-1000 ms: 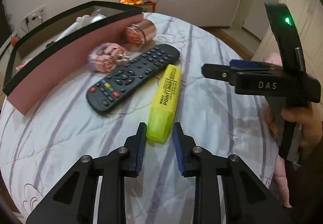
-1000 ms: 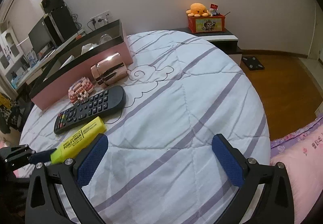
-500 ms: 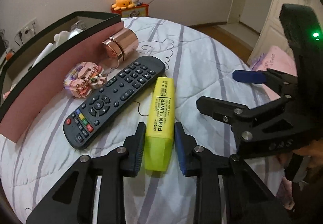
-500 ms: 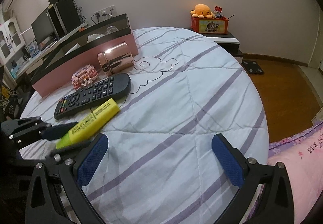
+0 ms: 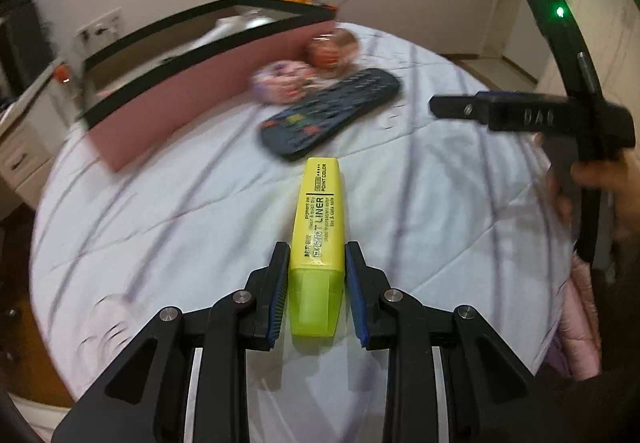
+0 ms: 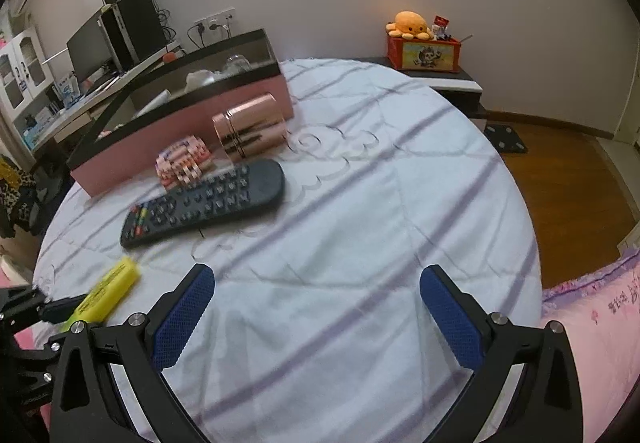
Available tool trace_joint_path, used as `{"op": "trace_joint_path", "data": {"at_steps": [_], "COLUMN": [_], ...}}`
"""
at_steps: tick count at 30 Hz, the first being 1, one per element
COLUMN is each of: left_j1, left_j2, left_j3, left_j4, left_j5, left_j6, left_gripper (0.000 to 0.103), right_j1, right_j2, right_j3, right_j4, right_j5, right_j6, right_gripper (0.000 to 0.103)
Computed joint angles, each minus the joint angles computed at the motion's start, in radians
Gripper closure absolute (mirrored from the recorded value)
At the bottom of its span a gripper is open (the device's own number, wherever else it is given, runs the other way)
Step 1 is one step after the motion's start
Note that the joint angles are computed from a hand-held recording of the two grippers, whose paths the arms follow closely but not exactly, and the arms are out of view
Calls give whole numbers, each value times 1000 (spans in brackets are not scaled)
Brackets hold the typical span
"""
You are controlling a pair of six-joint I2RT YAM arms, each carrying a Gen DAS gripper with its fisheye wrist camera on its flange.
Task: Organize rigid objects
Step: 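Grasp the yellow Point Liner highlighter with the left tool, then grasp the rose-gold canister with the right tool while the left tool holds the highlighter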
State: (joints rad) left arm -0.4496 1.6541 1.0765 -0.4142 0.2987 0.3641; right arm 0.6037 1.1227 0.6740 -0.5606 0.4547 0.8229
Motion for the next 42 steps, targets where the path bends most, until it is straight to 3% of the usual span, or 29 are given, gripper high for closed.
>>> {"op": "trace_joint_path", "data": {"at_steps": [6, 14, 21, 35, 37, 38, 39, 42], "left_j1": [106, 112, 111, 99, 103, 102, 101, 99], "left_j2": [25, 111, 146, 121, 122, 121, 119, 116], "left_j3": [14, 93, 117, 55, 57, 56, 54, 50], "left_j4": [26, 57, 86, 157, 154, 153, 152, 153], "left_j5": [-13, -55, -32, -32, -23, -25, -25, -31], "left_j6": [-36, -74, -79, -57, -57, -55, -52, -49], "left_gripper": [73, 71, 58, 41, 38, 36, 32, 29], "right_j1": [-17, -104, -207, -258, -262, -267, -276, -278], "right_j2": [112, 206, 321, 469, 479, 478, 478, 466], "right_j3": [88, 168, 251, 336, 338, 335, 332, 323], "right_j4": [35, 103, 145, 189, 193, 198, 204, 205], "right_j5": [-12, -49, -141, -216, -215, -223, -250, -260], "right_j6": [-108, -269, -405, -526, -531, -534, -539, -541], "right_gripper": [0, 0, 6, 6, 16, 35, 44, 49]}}
